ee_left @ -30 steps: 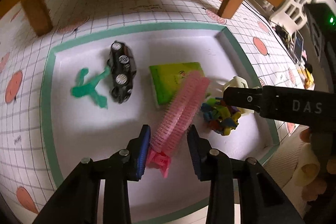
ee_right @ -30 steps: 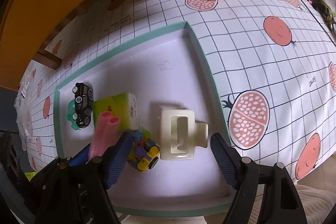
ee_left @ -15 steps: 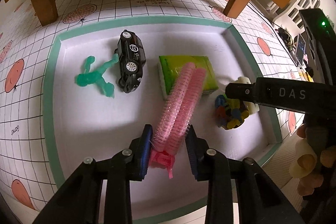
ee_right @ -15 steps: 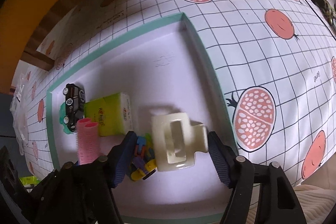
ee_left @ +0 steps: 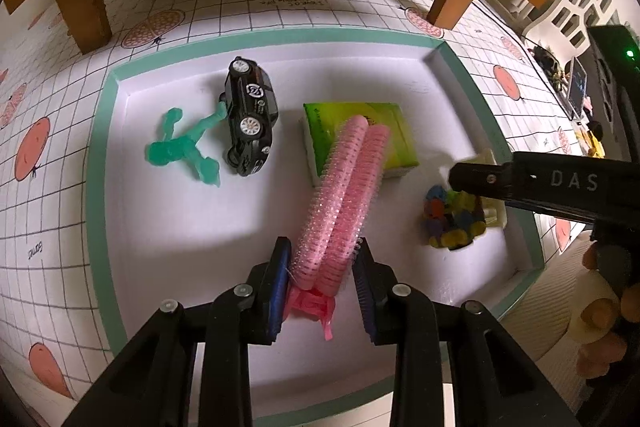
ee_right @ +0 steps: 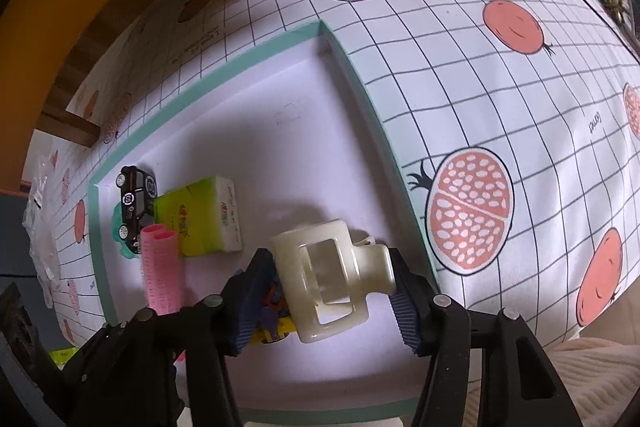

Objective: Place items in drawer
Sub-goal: 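Grasp the pink hair roller with the left tool while the right tool grasps the white clip, then lift the hair roller and white clip up toward the open drawer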

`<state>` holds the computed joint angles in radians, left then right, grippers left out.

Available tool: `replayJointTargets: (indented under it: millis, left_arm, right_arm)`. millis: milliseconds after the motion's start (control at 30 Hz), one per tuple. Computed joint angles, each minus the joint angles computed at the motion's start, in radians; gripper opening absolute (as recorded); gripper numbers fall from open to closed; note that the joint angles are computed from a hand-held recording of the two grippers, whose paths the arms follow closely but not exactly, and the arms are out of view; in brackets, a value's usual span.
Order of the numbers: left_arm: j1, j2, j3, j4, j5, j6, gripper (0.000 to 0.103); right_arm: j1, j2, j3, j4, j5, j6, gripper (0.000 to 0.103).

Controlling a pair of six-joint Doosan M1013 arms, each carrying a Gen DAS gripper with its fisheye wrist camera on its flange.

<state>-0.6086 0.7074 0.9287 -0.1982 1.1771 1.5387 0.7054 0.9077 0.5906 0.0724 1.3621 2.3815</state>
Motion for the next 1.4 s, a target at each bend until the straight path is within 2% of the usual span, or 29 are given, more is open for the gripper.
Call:
replayJointTargets:
  millis: [33,267,600,767,967,1400]
  left_arm:
    - [0.003,-0.002,0.003,-0.002,0.004,-0.002,0.031]
    - [0.008,-0.009,0.005,0.015,0.019,-0.033,0.031]
    - [0.013,-0.035,0.027,0.025,-0.010,-0.042,0.031]
    - [0.013,-0.045,0.017,0.020,-0.029,-0.040,0.031]
    - [0.015,-0.066,0.000,0.001,-0.084,-0.022,0.031]
    - [0.017,-0.116,-0.038,-0.074,-0.216,0.058,0.031]
  right_arm:
    - [-0.002,-0.008,0.014,0.004,-0.010,0.007,0.056]
    - [-0.014,-0.066,0.117,0.040,-0.089,0.048,0.056]
    - [-0.022,-0.121,0.196,0.045,-0.165,0.054,0.056]
    - [-0.006,-0.103,0.151,0.016,-0.155,0.062,0.056]
    - [0.016,-0.110,0.120,-0.061,-0.173,0.026,0.056]
    - [0.045,-0.123,0.023,-0.159,-0.252,-0.009,0.056]
